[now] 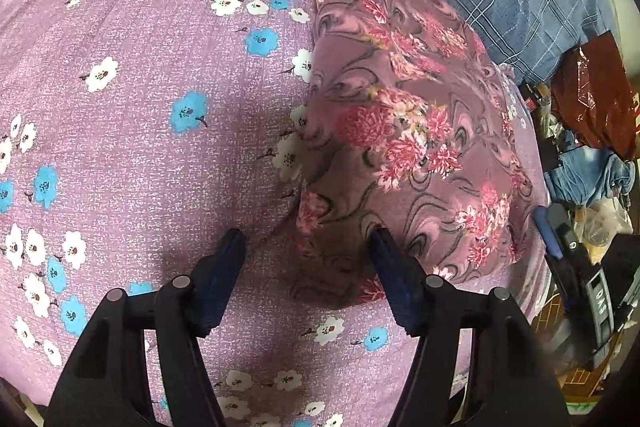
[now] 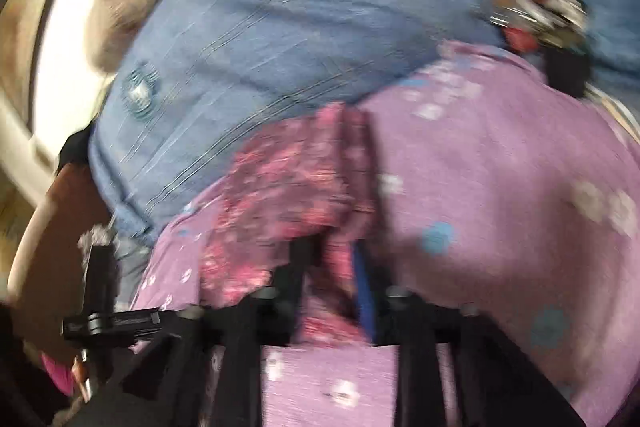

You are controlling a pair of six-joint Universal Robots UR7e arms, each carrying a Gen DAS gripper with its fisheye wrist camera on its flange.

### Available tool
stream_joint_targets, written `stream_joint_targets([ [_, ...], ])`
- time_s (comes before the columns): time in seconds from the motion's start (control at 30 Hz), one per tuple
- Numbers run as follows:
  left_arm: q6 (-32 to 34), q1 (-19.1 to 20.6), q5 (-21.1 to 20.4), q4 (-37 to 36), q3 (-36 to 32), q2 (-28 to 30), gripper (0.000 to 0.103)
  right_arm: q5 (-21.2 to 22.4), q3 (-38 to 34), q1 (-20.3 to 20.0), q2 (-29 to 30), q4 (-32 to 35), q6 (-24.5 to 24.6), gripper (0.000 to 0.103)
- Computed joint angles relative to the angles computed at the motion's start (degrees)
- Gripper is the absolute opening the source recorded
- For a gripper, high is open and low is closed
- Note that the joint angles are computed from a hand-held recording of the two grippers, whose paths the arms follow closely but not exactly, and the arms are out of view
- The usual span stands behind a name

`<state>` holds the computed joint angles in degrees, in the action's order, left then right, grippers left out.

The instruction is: Fold small clothes

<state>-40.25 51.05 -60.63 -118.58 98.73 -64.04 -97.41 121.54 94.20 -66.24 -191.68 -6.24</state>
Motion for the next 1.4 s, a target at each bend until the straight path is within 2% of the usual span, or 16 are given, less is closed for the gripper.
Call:
stream_joint_targets([
  [0.07, 0.16, 0.29, -0.03, 0.43, -0.62, 0.37, 0.065, -4.22, -2.76, 1.99, 2.21, 4.18, -3.14, 0.046],
  [0.13, 0.57, 0.58, -0.18, 0.47, -0.73, 0.39, 0.065, -10.15, -5.14, 3.63, 4.64, 7.29, -6.56, 0.003],
  [0.17, 0.73, 0.66, -0.11, 0.53, -0.53, 0.17, 0.065, -10.18, -4.71, 3.42, 4.30, 6.72, -6.55, 0.004],
  [0.23, 1.32, 1.00, -0.30, -0.20, -0.18, 0.18, 0.069, -4.71, -1.59, 0.46, 1.95, 2.48, -1.84, 0.003],
  [0.33, 1.75, 0.31, 1.03, 0.35, -0.07, 0.46, 0.071, -0.75, -0.39, -4.66, 0.18, 6.37, 3.90, 0.003],
  [0.53, 5.65, 1.75, -3.15, -5.04, 0.40, -2.23, 0.071, 7.21, 1.19, -6.09, -4.06, 5.49, 7.93, 0.013],
  [0.6, 6.16, 2.46, -3.44, -6.20, -1.31, -2.02, 0.071, 7.99, 0.07, -6.18, -4.36, 4.64, 8.48, 0.031],
  [0.7, 6.30, 3.53, -2.46, -5.57, -5.70, 0.54, 0.071, 5.08, -4.92, -4.68, -1.83, 6.99, 8.08, 0.047],
  [0.9, 6.97, 6.78, -3.17, -0.25, -18.86, 10.65, 0.071, 6.05, -19.88, -3.34, 6.63, 18.95, 8.69, 0.047],
  [0.97, 8.07, 7.37, -2.71, -0.40, -21.70, 13.18, 0.071, 1.07, -25.48, -1.75, 10.11, 22.96, 7.57, 0.047],
  [1.03, 8.18, 7.97, -3.24, 0.54, -23.71, 14.80, 0.071, -7.83, -31.80, 0.34, 13.99, 29.39, 6.04, 0.046],
  [1.1, 8.10, 8.49, -3.13, 2.04, -25.56, 16.39, 0.071, -8.82, -34.68, 0.86, 15.70, 33.34, 3.30, 0.005],
  [1.13, 8.51, 8.77, -3.50, 1.87, -25.75, 16.71, 0.073, -10.08, -34.88, 1.39, 16.08, 32.53, 1.08, 0.004],
  [1.2, 9.33, 9.15, -4.58, 1.07, -25.70, 16.73, 0.073, -9.07, -33.42, 1.04, 15.63, 28.51, -0.01, 0.004],
  [1.27, 9.62, 9.57, -6.83, 0.39, -25.09, 15.74, 0.073, -7.39, -33.34, -0.49, 14.78, 31.36, 3.27, 0.005],
  [1.4, 11.98, 10.30, -10.74, -5.10, -20.26, 11.79, 0.072, 0.56, -28.07, -3.69, 9.78, 30.60, 4.74, 0.022],
])
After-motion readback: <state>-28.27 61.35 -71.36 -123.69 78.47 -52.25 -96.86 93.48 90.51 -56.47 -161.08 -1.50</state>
